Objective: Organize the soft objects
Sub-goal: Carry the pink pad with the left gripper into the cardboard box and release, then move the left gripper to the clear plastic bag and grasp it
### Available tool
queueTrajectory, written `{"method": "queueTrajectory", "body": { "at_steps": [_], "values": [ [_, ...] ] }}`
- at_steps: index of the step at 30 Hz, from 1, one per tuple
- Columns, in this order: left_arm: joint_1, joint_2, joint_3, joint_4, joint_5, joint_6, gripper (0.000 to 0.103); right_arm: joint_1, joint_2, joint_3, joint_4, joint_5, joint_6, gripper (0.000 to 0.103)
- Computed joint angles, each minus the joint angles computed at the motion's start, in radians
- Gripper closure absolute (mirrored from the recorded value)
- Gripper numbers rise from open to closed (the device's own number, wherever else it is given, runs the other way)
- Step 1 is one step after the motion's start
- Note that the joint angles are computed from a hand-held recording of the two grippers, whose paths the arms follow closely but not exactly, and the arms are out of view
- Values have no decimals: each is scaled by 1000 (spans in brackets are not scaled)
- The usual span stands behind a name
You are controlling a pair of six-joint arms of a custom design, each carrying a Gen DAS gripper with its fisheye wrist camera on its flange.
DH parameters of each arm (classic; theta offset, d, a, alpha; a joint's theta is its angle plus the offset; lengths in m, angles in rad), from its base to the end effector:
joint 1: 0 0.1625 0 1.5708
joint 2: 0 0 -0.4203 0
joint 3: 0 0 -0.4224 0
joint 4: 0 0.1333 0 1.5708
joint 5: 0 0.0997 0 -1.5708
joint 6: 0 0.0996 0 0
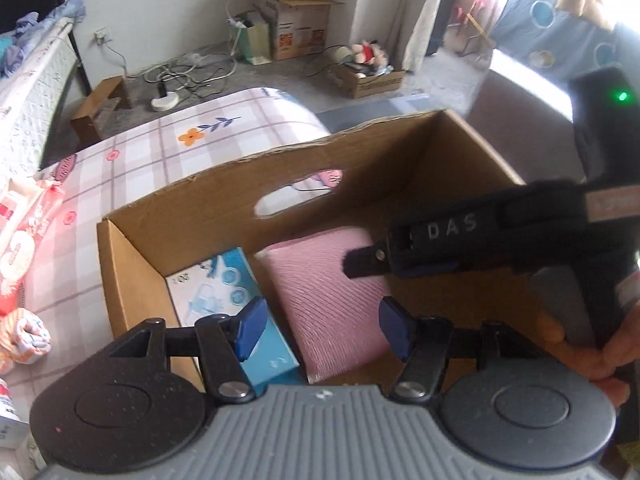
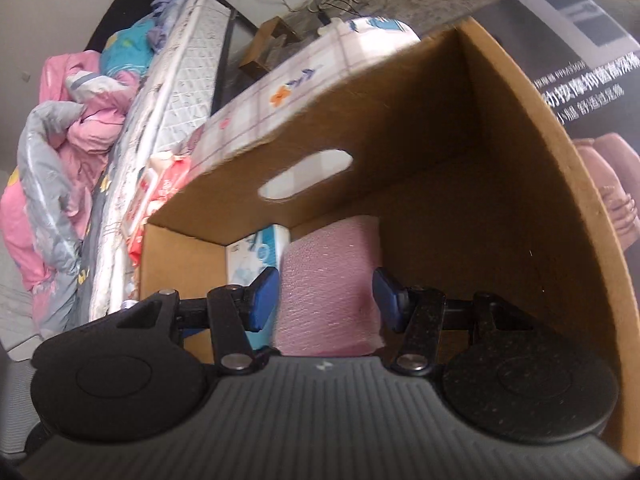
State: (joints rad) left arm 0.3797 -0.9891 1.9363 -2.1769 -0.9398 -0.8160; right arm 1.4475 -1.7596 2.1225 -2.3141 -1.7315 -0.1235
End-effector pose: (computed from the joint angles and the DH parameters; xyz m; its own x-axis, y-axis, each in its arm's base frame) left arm -0.4347 -0.3802 0.0616 -0.7170 0.3095 -0.6246 0.5152 0.8389 -0.1758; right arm 0.0617 -0.4561 0.3711 -0.9790 0.0655 0.1932 -0.0064 0.9367 -0.3502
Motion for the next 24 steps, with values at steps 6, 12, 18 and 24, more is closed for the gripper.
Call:
{"method": "queueTrajectory", "body": {
  "at_steps": [6, 12, 18, 24],
  "values": [
    [-20, -73, 41, 13, 28, -21, 40, -72, 21, 54, -56, 0, -2, 51],
    [-68, -181, 91, 65, 81, -82, 37, -41, 36, 81, -97, -25, -43, 52],
    [-133, -324, 154, 176, 140, -192, 32, 19, 83, 103, -196, -89, -90, 50],
    [-244, -541, 230, 440, 197, -427, 26, 86, 44, 152, -296, -149, -121, 34]
  ]
}}
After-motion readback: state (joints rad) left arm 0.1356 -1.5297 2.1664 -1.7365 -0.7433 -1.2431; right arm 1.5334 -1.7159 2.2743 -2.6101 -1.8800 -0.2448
